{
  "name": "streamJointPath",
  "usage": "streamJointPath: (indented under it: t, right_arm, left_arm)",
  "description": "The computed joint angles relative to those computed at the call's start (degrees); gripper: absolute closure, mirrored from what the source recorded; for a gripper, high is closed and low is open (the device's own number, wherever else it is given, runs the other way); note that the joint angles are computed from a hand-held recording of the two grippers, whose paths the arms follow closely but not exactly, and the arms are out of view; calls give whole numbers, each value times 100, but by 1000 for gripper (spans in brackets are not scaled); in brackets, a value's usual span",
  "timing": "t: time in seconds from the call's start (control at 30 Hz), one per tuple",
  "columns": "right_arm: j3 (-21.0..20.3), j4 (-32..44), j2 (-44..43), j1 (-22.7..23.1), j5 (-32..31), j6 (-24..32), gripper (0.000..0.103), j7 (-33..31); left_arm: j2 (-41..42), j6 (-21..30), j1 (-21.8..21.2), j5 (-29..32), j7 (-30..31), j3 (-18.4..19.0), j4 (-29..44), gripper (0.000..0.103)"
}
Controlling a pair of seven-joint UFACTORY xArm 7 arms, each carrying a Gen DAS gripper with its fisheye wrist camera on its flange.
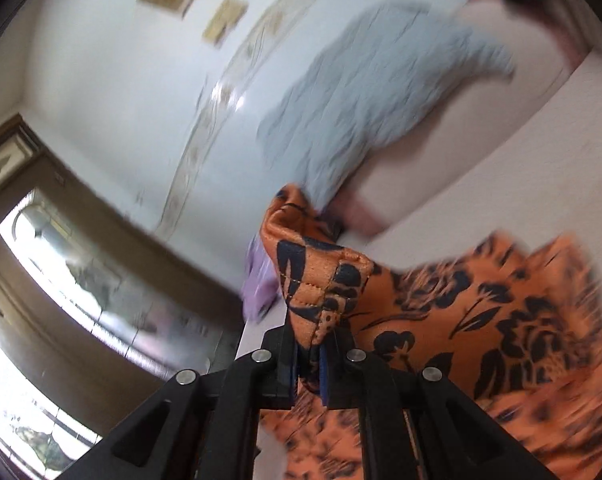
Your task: Fold small clothes
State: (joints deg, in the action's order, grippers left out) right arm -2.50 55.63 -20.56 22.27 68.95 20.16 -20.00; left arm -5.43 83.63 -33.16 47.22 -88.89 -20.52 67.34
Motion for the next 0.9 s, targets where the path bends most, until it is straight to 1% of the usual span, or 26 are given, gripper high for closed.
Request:
streamJointPath:
  t: [0.17, 0.23, 0.27, 0.3, 0.33, 0.37, 0.4, 0.43, 0.47, 0.5, 0.53, 0.6, 0.63, 0.7, 0.73, 0.8, 0.83, 0.87, 0.9]
  right_arm:
    - [608, 182, 724, 365, 75, -351, 95, 216]
    - [869, 118, 889, 481, 24, -554, 92, 371]
    - [982, 79, 993, 520, -112, -624, 91, 551]
    - [1038, 119, 1152, 548, -239, -581, 89, 718]
    - [1057, 76, 1217, 578, -267, -403, 77, 797]
    - [1063, 182, 1371, 563, -396, -116, 47, 963]
    - [1070, 217, 1447, 546, -382, 151, 27, 1024]
    - [1102, 161, 1448, 556, -146, 283, 15, 945]
    - [1005, -95, 1275, 796, 242, 174, 15, 723]
    - [997, -164, 1207, 796, 390, 207, 15, 548]
    - [1186, -247, 1079, 556, 298, 291, 15, 544]
    - [1099, -487, 729, 514, 73, 341, 15, 511]
    - [1052, -685, 470, 467, -235, 289, 16, 635]
    - [1070, -1000, -57, 139, -1344, 323, 17, 1243]
    - [1032, -1182, -327, -30, -1817, 393, 18, 1422]
    - [1036, -1376, -670, -432, -2775, 624, 28, 1836]
    - [967, -1375, -698, -559, -3101, 777, 34, 1931]
    - [829, -1485, -787, -636, -3304, 933, 37, 1974]
    - [687, -1543, -845, -641, -3396, 1038, 39, 2014]
  left_arm:
    - [-664, -12, 269, -364, -36, 101, -656, 0]
    - [-901, -205, 394, -526, 3, 104, -890, 0]
    - [-1024, -329, 459, -591, 25, 103, -1003, 0]
    - [-1112, -437, 527, -643, 44, 89, -1083, 0]
    - [-1174, -526, 595, -674, 65, 65, -1141, 0]
    - [-1210, -579, 658, -694, 75, 25, -1172, 0]
    - [-1247, -635, 715, -710, 89, -5, -1205, 0]
    - [-1231, -651, 765, -724, 92, -52, -1182, 0]
    - [-1235, -699, 804, -735, 100, -78, -1188, 0]
    - [-1222, -762, 833, -731, 104, -107, -1176, 0]
    - [-1192, -837, 850, -709, 116, -141, -1150, 0]
    - [-1126, -954, 855, -642, 178, -204, -1074, 0]
    - [-1055, -964, 850, -595, 202, -250, -995, 0]
    - [-917, -995, 828, -535, 213, -285, -851, 0]
    - [-867, -1063, 815, -567, 194, -258, -812, 0]
    - [-813, -1214, 805, -698, 162, -163, -797, 0]
    - [-812, -1295, 813, -792, 155, -100, -820, 0]
    - [-844, -1351, 839, -926, 119, -26, -867, 0]
    - [-923, -1382, 875, -1029, 30, 26, -943, 0]
